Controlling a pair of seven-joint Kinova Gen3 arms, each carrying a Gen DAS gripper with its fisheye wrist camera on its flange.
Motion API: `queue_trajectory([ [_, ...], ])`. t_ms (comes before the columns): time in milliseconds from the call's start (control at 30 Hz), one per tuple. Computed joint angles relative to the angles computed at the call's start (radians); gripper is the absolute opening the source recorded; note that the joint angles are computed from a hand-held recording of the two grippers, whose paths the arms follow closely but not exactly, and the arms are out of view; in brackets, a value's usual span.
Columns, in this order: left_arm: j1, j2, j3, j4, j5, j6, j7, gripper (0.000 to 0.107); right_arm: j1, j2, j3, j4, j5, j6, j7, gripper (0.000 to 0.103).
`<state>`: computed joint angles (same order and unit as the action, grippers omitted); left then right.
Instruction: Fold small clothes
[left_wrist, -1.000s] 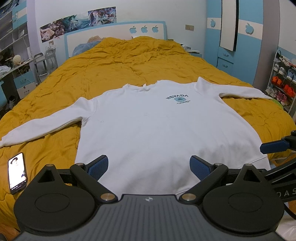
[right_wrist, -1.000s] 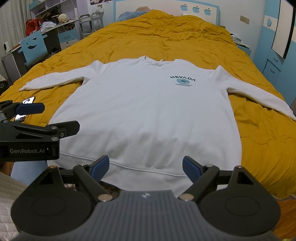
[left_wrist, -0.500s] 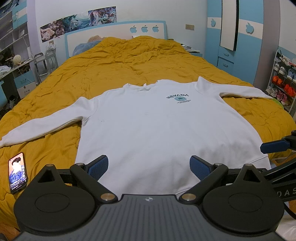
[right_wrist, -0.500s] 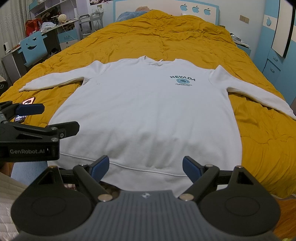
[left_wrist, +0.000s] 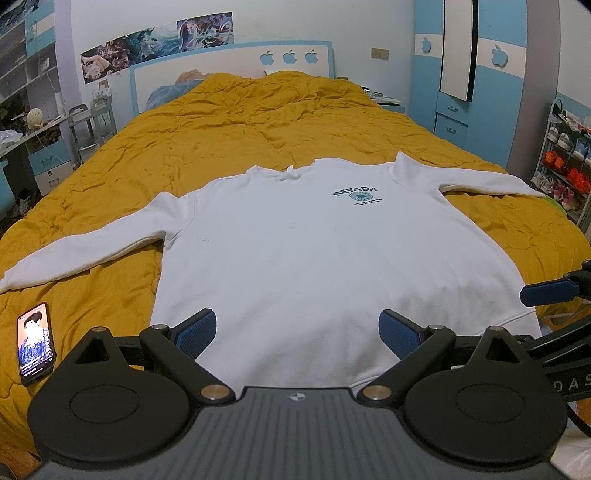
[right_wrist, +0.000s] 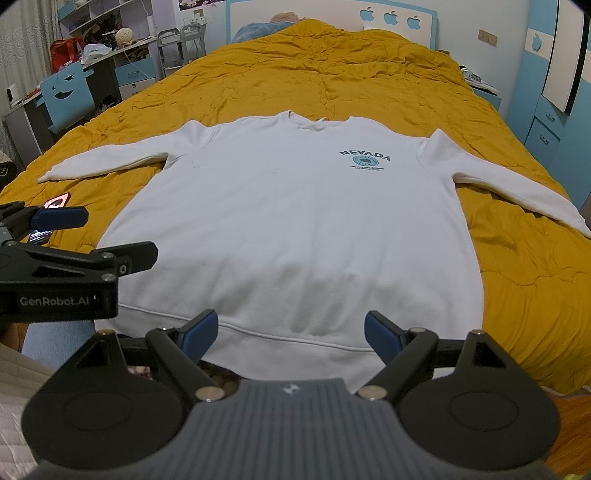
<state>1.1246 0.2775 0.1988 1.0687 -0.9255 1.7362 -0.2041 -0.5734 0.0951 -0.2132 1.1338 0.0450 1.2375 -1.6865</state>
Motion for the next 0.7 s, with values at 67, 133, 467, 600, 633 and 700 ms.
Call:
queue_trajectory([
  [67,-0.001,0.000,0.000,-0.002,0.000,0.000,-0.002,0.103,0.000,0.000,0.000,0.000,0.000,0.000,0.001,0.082],
  [133,0.000,0.001,0.000,-0.002,0.000,0.001,-0.002,0.103,0.000,0.000,0.000,0.000,0.000,0.000,0.001,0.082],
  [467,0.000,-0.001,-0.001,0.004,0.005,-0.003,0.003,0.103,0.000,0.000,0.000,0.001,-0.001,0.000,0.001,0.082],
  [600,-0.013,-0.017,0.005,0.034,0.018,-0.021,0.015,0.103,0.000,0.001,0.000,0.008,-0.004,-0.003,0.001,0.082],
  [633,-0.018,-0.021,0.008,0.041,0.019,-0.027,0.015,0.103,0.001,0.002,0.000,0.008,-0.006,-0.004,0.002,0.082],
  [700,-0.022,-0.023,0.013,0.048,0.012,-0.029,0.010,0.103,0.003,0.004,0.001,0.011,-0.010,-0.007,0.008,0.082],
])
